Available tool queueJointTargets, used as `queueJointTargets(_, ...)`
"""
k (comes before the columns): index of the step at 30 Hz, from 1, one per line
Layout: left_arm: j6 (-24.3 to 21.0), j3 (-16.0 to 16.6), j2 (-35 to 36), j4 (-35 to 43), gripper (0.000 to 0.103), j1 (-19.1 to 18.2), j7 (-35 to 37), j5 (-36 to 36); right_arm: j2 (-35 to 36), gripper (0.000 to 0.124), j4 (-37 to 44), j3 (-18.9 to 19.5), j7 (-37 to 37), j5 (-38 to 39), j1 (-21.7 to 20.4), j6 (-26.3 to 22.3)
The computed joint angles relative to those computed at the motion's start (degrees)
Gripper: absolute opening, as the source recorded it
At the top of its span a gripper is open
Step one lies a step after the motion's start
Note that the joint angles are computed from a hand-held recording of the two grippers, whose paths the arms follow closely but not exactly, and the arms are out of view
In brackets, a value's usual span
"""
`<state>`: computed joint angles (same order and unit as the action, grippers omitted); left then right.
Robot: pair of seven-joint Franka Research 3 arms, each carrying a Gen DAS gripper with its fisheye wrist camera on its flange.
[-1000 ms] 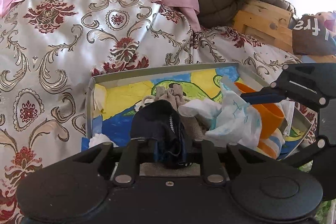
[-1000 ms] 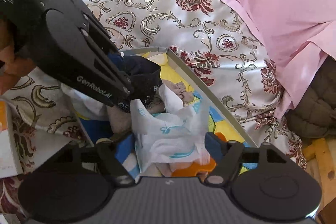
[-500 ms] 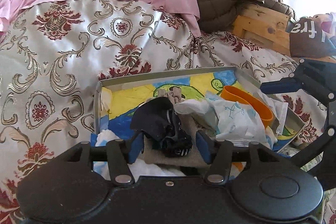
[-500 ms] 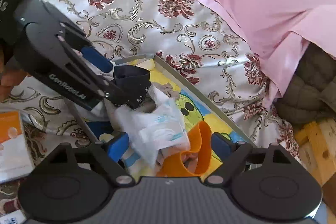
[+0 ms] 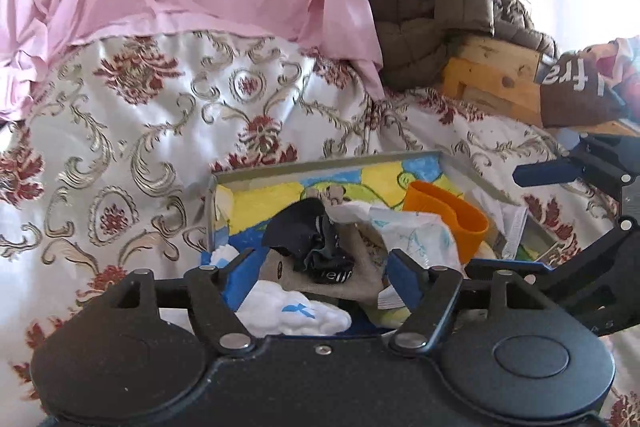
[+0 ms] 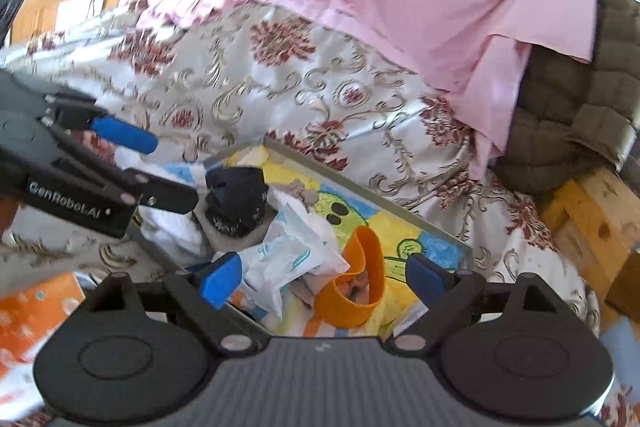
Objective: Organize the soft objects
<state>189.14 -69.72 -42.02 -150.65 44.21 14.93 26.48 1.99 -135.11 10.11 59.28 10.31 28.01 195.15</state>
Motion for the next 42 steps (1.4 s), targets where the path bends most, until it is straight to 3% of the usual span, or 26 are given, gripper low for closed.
queueJointTargets(7, -4.29, 5.64, -6.27, -3.41, 0.082, -9.6, -3.78, -0.85, -6.68, 0.097, -6.26, -0.61, 7.55, -1.2, 0.64, 3.42)
queueJointTargets(14, -12.12, 11.09, -11.88, -6.36, 0.089, -20.78, -9.61, 1.12, -14.35, 0.102, -13.57, -2.56, 15.7, -1.11, 3.05, 5.65)
queueJointTargets(16, -14.82, 12.12, -13.56, -6.92, 0.096, -24.02, -11.11, 1.83, -16.31, 0.102, -15.6, -1.96, 17.02, 0.02, 2.88, 6.49)
queueJointTargets(26, -26.6, 13.77, -18.18, -7.53, 0.102, -36.52, -17.49, 5.86, -25.66, 0.103, -25.55, -2.76, 25.88, 2.05, 5.34, 8.91)
queueJointTargets(33, -32.53, 13.36, -16.45, -7.08, 0.102, -42.12, -22.75, 7.68, -30.47, 0.103, -31.24, -1.97, 31.87, 4.04, 5.17, 9.93)
queueJointTargets(42, -38.88, 13.8, -12.11, -6.07, 0.102, -48.05, -27.48, 10.78, -36.43, 0.103, -37.36, 5.35, 34.25, 9.06, 0.96, 9.11)
